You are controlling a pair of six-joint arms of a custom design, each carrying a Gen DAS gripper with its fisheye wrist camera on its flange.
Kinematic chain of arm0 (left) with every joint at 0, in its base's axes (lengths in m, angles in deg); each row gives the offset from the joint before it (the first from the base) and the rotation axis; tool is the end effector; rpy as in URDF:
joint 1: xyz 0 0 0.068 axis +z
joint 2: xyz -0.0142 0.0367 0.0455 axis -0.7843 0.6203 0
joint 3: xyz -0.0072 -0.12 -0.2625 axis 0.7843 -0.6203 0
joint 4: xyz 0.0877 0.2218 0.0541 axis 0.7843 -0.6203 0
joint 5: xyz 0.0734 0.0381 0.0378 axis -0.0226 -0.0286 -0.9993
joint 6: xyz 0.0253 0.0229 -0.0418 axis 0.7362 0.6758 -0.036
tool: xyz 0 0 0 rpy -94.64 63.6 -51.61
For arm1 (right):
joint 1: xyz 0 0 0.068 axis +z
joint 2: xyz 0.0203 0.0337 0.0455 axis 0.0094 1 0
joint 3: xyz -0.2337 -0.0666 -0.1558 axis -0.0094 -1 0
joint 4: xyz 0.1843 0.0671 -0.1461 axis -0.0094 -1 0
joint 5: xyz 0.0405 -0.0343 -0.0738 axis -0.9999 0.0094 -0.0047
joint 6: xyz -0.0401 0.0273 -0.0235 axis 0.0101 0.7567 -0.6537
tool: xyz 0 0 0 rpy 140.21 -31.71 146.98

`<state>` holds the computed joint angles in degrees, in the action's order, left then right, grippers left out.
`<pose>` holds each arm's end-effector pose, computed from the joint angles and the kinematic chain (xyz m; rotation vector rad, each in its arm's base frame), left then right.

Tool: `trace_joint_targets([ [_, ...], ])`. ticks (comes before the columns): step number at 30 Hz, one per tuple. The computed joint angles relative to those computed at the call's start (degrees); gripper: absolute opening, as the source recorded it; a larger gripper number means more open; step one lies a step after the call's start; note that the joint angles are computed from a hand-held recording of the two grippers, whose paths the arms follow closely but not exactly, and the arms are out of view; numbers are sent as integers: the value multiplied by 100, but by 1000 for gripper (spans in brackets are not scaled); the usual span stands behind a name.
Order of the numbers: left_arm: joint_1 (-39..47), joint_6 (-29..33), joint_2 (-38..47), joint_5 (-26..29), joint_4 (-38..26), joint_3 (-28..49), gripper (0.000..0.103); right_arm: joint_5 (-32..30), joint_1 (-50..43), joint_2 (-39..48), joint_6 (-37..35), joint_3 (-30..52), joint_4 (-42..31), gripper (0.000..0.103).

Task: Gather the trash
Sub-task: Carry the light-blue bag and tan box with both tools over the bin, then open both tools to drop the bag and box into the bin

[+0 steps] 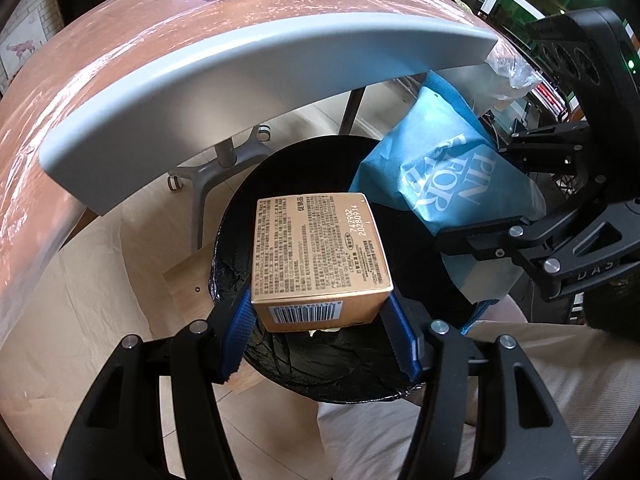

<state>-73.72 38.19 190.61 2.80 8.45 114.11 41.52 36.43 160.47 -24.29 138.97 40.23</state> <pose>0.2828 -0.1225 0.0416 0.8722 2.6568 -0.3325 0.2731 0.2034 0.0317 -0.4294 2.8528 0.3969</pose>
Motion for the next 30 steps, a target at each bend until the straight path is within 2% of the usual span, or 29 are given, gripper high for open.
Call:
trace_joint_targets([
  [17,-153,-125,218,-174,-10,190,60,105,37,59,13,131,-163,62],
  [23,-73,-82,255,-24,-28,211,60,131,37,60,30,149,-164,64],
  [24,-30,-83,230,131,23,182,67,177,45,16,80,97,-101,65],
  [25,10,-88,206,222,95,142,81,141,40,-23,112,59,-55,66],
  [26,44,-127,132,310,259,34,86,104,27,-71,143,7,0,67],
  [27,69,-154,74,368,326,-28,87,110,18,-121,174,-36,25,73],
  [30,133,-175,-95,518,254,-116,87,194,-3,-397,204,-268,106,75],
])
